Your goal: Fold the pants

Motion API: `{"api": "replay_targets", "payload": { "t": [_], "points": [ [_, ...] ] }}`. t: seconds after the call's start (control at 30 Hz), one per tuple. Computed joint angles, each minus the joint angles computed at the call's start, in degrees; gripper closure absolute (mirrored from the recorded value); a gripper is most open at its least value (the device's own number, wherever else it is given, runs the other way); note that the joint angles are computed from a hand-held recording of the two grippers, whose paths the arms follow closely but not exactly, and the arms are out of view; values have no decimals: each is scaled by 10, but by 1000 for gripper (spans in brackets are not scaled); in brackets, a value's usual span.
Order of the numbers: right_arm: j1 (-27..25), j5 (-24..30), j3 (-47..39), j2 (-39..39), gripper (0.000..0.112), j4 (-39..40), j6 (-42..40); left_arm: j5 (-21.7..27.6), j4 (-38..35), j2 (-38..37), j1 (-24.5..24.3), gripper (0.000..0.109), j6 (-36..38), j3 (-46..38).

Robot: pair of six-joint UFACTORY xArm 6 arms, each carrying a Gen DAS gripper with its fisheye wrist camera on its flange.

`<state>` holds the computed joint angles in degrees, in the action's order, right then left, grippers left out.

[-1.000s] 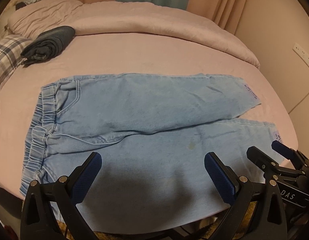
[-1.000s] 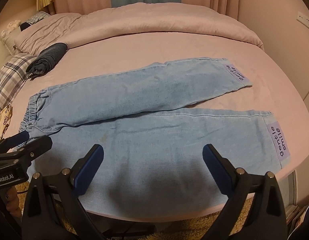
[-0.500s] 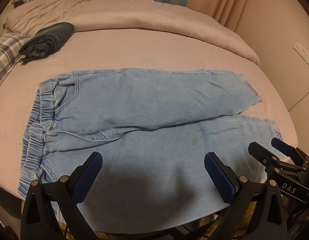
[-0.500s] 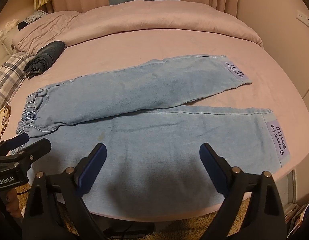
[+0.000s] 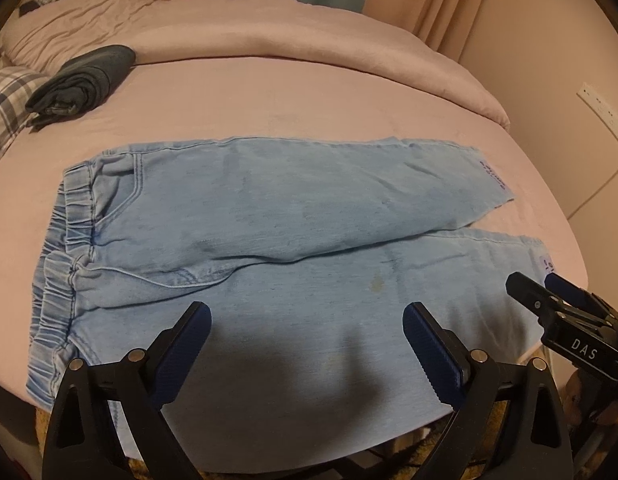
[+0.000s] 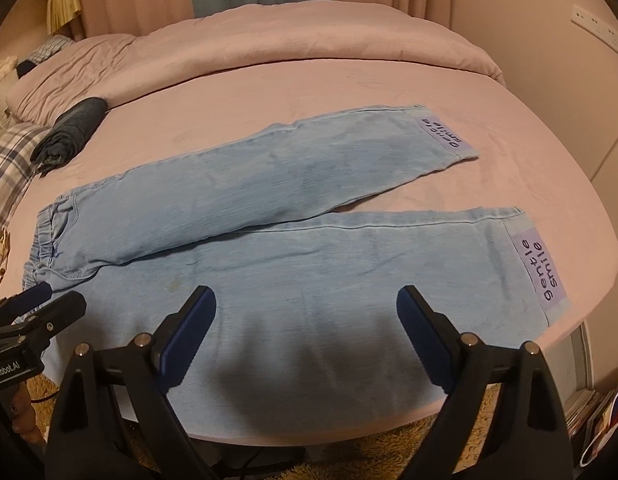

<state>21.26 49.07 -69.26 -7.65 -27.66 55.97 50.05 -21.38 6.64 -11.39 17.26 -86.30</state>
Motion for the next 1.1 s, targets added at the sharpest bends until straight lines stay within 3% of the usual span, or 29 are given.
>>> {"api": "replay_targets", "payload": {
  "t": [0.17, 0.27, 0.7, 0.8, 0.9, 1.03, 1.1],
  "points": [
    [-5, -1, 14, -12, 21, 2, 7, 0, -6, -4, -1, 12, 2, 3],
    [-8, -6, 24, -19, 22, 1, 12, 6, -7, -6, -1, 18, 2, 2],
    [-15, -9, 47, -43, 22, -5, 29, 11, -11, -5, 7, 18, -9, -8],
    [-27, -22, 67, -63, 22, -2, 28, -4, 19, 4, 26, 18, -39, -23],
    [-62, -30, 114, -114, 21, -15, 41, -17, 81, 23, 56, 18, -104, -45],
    [-150, 17, 177, -173, 21, -14, 49, -3, 177, 54, 120, 18, -197, -72],
    [-189, 30, 195, -182, 21, 3, 21, 18, 158, 62, 139, 18, -188, -78]
  ]
}}
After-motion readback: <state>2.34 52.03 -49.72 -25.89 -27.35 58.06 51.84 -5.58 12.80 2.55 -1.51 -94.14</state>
